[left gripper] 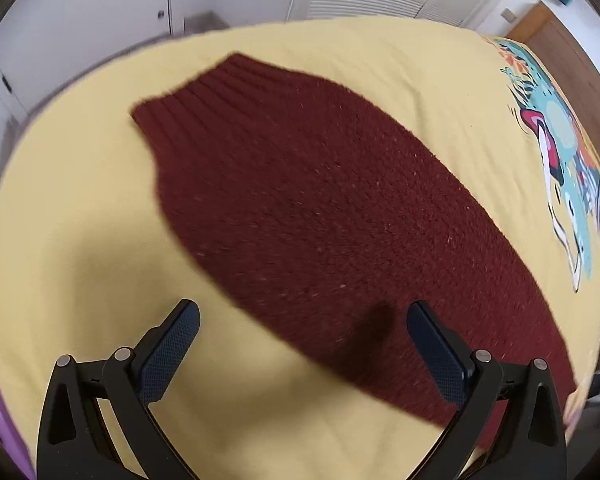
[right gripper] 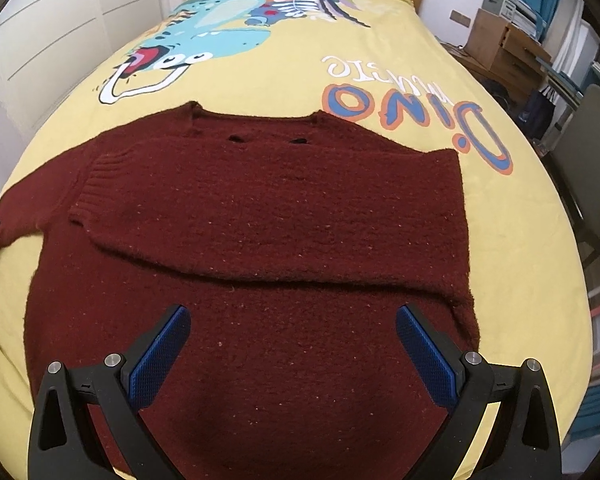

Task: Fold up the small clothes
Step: 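Close the left tool on the cuff of the unfolded sleeve, then lift the sleeve with the left tool and fold it across the sweater body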

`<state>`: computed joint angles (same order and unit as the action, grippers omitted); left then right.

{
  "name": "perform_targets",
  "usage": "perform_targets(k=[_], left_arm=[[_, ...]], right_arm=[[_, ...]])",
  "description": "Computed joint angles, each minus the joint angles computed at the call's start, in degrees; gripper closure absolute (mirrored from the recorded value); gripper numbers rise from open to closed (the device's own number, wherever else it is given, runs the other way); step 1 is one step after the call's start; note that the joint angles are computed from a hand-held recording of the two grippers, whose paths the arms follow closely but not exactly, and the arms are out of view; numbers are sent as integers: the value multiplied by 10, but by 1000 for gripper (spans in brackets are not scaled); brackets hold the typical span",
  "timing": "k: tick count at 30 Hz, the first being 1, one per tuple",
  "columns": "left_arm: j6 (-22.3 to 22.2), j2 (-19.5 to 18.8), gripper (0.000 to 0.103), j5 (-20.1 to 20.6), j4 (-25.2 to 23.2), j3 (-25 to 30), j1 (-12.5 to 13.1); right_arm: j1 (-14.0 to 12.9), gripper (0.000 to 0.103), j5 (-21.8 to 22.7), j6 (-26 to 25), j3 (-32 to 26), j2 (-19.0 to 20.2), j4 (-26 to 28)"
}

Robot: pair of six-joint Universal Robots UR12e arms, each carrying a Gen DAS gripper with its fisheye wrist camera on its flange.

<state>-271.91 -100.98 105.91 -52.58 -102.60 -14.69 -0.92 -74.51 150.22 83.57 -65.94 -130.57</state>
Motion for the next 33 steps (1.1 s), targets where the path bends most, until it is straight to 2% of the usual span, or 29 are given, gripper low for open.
perform_targets(k=[4,5,6,7,8,9,10,11,12,13,15,20,24,27,33], left_arm=[[23,-3,3,-15,21,-2,8],[28,-5,5,-20,12,1,10],[34,-6,12,-24,6,3,10],[40,-7,23,-27,2,4,10],[49,-6,29,-27,-2,5,10],[54,-6,41,-25,-3,5,10],[62,-2,59,-23,4,1,10],[71,2,69,-26,14,-3,11],[77,6,91,-32,32,-10,11],[82,10,96,-46,59,-20,14],[96,14,96,-56,58,-20,18],[136,19,97,-29,19,5,5],[176,10,97,-8,-15,45,-14],[197,-12,97,9,-31,87,-38],[272,-69,97,18,-30,180,-62]], right_arm=[[0,1,-5,2,-3,3,1],[0,1,-6,1,-3,4,2],[0,1,-7,0,-4,5,3],[0,1,-8,0,-5,6,5],[0,1,-10,-1,-6,8,6],[0,1,-13,0,-7,9,5],[0,1,-15,1,-8,10,4],[-1,1,-16,3,-9,11,3],[-2,1,-16,5,-11,12,2],[-2,1,-17,7,-12,13,0],[-3,1,-17,9,-14,15,-3],[-6,1,-13,11,-20,18,-15],[-10,1,-6,13,-25,21,-22],[-13,1,2,14,-29,23,-23],[-20,1,16,17,-37,25,-24]])
